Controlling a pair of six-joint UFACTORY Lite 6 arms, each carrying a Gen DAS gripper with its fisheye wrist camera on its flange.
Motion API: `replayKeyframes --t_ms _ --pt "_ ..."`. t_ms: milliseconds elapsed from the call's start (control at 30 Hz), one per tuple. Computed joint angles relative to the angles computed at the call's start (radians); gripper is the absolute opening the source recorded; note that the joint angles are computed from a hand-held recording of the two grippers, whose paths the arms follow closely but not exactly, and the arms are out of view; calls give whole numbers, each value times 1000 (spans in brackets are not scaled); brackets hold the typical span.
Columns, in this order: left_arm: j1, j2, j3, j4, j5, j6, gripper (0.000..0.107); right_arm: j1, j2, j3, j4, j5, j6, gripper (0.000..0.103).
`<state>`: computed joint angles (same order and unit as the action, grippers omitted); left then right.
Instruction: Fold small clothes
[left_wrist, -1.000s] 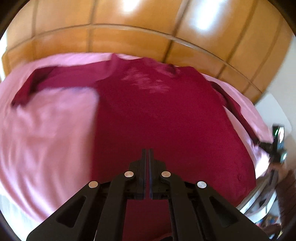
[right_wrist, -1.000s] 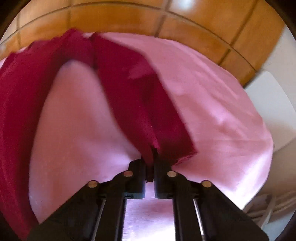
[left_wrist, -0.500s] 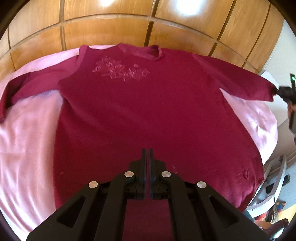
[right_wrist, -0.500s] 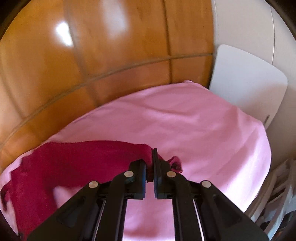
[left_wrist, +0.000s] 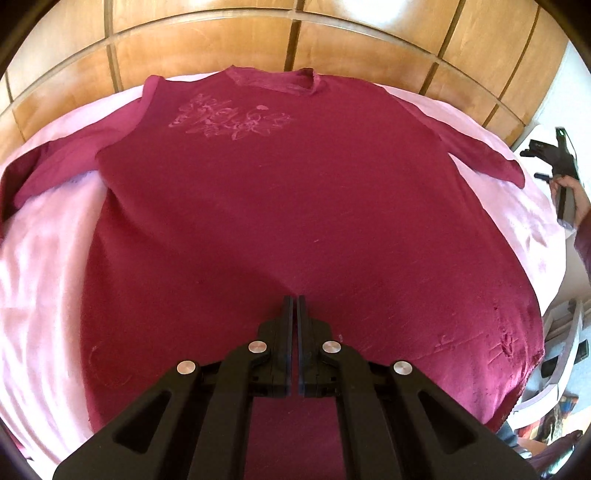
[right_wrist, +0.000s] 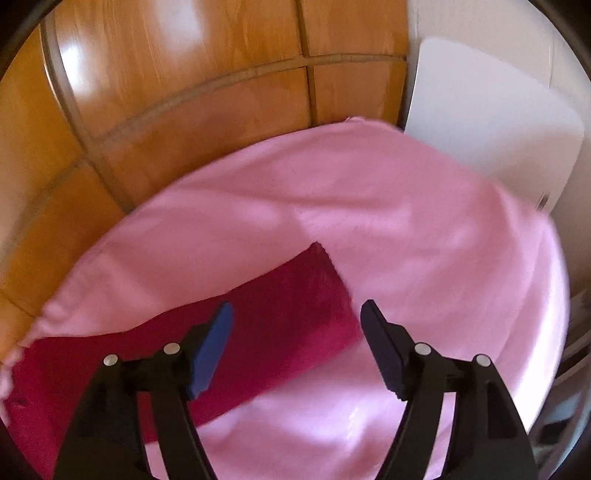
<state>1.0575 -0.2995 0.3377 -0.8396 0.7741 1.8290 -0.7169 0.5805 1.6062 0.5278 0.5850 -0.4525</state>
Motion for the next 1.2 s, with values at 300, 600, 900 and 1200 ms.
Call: replayKeyframes --t_ms 300,600,900,1200 --pt "40 -38 -23 17 41 21 0 -65 -29 -294 455 166 -285 57" --pt "92 -66 -48 48 57 18 0 118 -22 -156 186 -74 -69 9" --pt "220 80 75 67 140 44 0 132 -23 -231 96 -109 -6 65" --pt "396 556 605 -46 49 -92 0 436 -461 -604 323 -132 -246 79"
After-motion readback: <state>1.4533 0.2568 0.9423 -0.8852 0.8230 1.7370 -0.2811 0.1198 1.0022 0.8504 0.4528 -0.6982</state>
